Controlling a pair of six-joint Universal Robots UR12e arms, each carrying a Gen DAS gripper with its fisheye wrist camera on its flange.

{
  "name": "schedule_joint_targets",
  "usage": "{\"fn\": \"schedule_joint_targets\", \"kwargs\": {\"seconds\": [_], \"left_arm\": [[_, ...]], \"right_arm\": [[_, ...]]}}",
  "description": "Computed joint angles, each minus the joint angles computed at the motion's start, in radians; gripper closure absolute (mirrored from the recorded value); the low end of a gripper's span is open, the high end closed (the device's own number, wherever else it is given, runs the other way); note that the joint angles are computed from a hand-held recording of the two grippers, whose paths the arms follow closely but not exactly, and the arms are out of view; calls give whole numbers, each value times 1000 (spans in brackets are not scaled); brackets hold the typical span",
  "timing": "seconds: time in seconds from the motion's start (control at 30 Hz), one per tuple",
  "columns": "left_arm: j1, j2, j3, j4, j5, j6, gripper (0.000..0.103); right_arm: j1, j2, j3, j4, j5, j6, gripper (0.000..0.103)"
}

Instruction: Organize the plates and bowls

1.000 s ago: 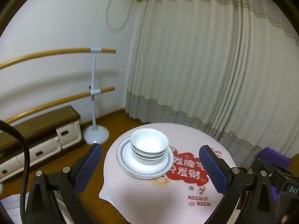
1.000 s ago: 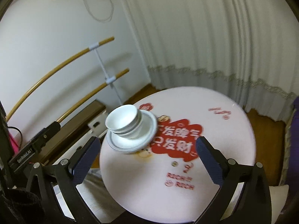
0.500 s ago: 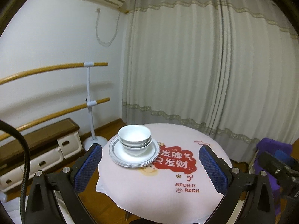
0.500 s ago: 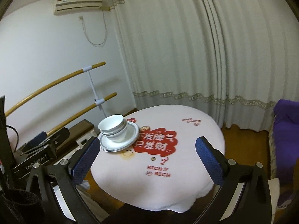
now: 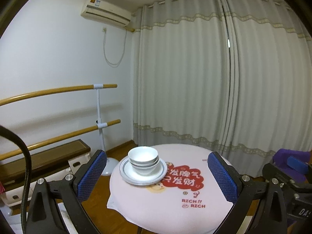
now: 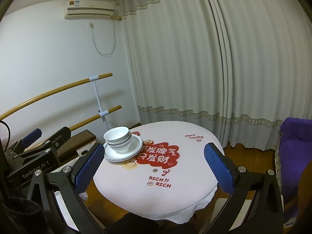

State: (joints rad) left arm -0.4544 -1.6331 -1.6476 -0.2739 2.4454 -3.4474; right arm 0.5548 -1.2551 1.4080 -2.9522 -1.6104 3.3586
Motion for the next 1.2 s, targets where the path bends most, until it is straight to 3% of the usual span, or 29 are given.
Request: {"fn": "schedule_joint_targets", "kwargs": {"seconds": [0.5,0.77,1.2], "left_arm": [[-34,-64,82,-9,15,15,1],[-34,-80,90,4,16,12,1],[-37,-98,118,-47,35,-21,1]], "right_arm": [[-36,-22,-4,10,38,-57,0],[-52,-23,-6,14,49,-59,0],[-61,-21,-13,30,68,-68,0]]}}
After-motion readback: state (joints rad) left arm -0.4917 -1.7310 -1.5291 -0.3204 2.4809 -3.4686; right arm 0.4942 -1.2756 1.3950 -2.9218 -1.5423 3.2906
